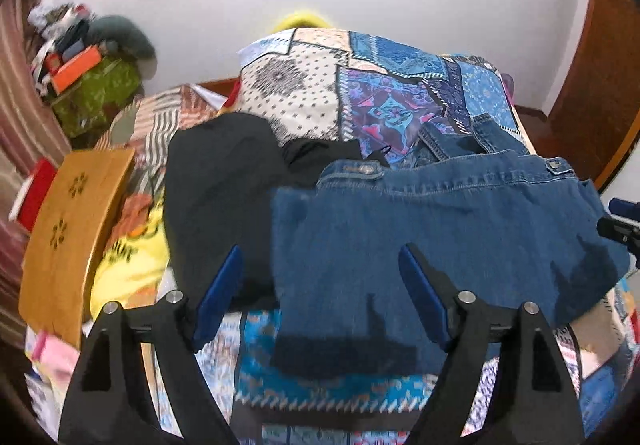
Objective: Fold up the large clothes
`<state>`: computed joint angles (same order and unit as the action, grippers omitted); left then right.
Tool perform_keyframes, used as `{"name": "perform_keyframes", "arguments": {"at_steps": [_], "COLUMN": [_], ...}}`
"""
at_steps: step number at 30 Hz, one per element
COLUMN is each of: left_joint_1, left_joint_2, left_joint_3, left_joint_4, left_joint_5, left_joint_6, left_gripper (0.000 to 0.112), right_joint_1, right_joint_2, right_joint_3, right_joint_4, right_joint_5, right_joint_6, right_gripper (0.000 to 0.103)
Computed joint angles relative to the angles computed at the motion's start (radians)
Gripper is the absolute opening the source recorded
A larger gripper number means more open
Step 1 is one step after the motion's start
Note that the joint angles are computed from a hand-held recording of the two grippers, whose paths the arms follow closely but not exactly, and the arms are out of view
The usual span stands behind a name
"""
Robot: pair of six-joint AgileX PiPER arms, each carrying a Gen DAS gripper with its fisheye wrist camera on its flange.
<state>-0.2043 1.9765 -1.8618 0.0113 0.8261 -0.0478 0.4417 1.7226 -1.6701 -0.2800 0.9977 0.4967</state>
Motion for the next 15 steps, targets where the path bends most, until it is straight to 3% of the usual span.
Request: {"name": "perform_keyframes", "arguments": {"at_steps": [8,15], "left_joint_1": [0.106,0.187], "left_joint_2": [-0.113,-0.075], "left_joint_3": [0.261,0.403], "left_joint_4": [-0.158,-0.471], "left_joint_5": [-0.066,-0.109], "left_joint_6": [0.015,0.144], "left_gripper": [0.082,0.082], "right_joint_1": [0.038,0.031], "right_joint_2": [-0.005,0.046], "right_joint_3": [0.039,0.059], "right_joint_4": [-0.001,0.017], "right_joint_5": [-0.009,-0.001], "right_joint_6": [0.039,0.053], "right_gripper": [0.063,0.063]}}
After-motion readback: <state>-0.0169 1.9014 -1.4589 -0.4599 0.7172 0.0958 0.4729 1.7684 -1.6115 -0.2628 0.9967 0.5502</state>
